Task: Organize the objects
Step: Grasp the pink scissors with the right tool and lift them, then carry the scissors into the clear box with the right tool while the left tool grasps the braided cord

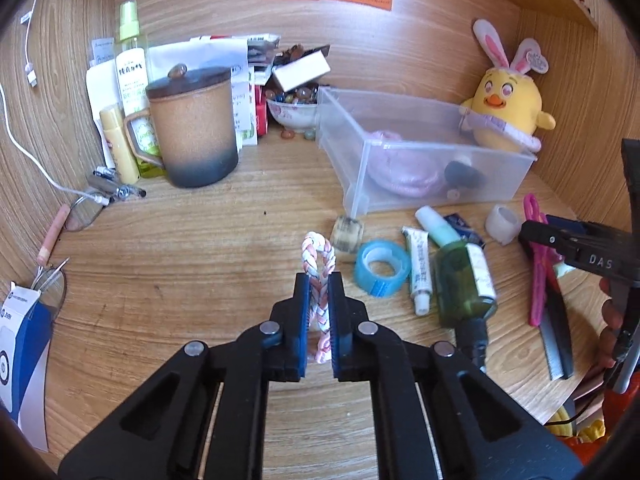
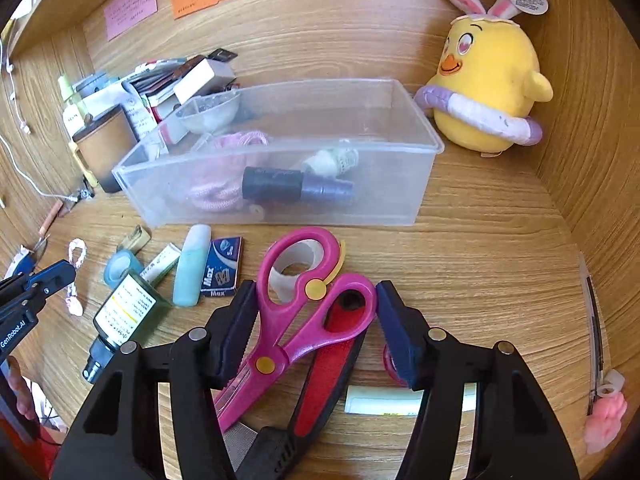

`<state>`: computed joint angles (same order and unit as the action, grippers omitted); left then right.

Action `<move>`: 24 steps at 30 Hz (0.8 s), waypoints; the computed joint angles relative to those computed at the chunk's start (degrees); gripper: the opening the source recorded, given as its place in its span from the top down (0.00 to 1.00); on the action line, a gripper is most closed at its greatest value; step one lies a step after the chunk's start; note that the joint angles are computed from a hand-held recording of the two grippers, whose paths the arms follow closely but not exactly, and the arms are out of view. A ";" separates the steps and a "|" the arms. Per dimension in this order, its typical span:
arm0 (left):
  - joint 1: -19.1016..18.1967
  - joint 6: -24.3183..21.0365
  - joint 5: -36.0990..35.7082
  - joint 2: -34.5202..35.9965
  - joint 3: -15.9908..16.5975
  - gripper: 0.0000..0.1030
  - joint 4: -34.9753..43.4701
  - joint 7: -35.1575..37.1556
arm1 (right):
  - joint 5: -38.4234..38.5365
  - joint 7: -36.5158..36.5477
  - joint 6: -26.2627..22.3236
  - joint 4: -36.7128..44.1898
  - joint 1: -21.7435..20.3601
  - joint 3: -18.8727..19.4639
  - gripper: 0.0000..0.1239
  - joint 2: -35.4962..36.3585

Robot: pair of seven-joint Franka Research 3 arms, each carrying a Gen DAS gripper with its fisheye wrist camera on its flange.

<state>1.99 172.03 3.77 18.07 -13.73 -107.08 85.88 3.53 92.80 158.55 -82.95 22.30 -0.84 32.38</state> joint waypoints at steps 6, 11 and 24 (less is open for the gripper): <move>1.70 1.81 -2.42 -0.16 -2.71 0.96 1.01 1.98 | 1.72 -1.72 2.69 -0.99 -1.04 1.13 0.55 -1.33; 2.72 -0.25 -3.41 0.92 -4.88 0.95 3.68 6.32 | 2.28 -2.54 4.92 -0.91 -0.96 1.07 0.55 -1.69; -0.29 -11.77 -3.33 6.49 -1.43 0.44 11.23 9.50 | 6.67 -6.89 8.23 0.05 -2.57 3.16 0.55 -2.01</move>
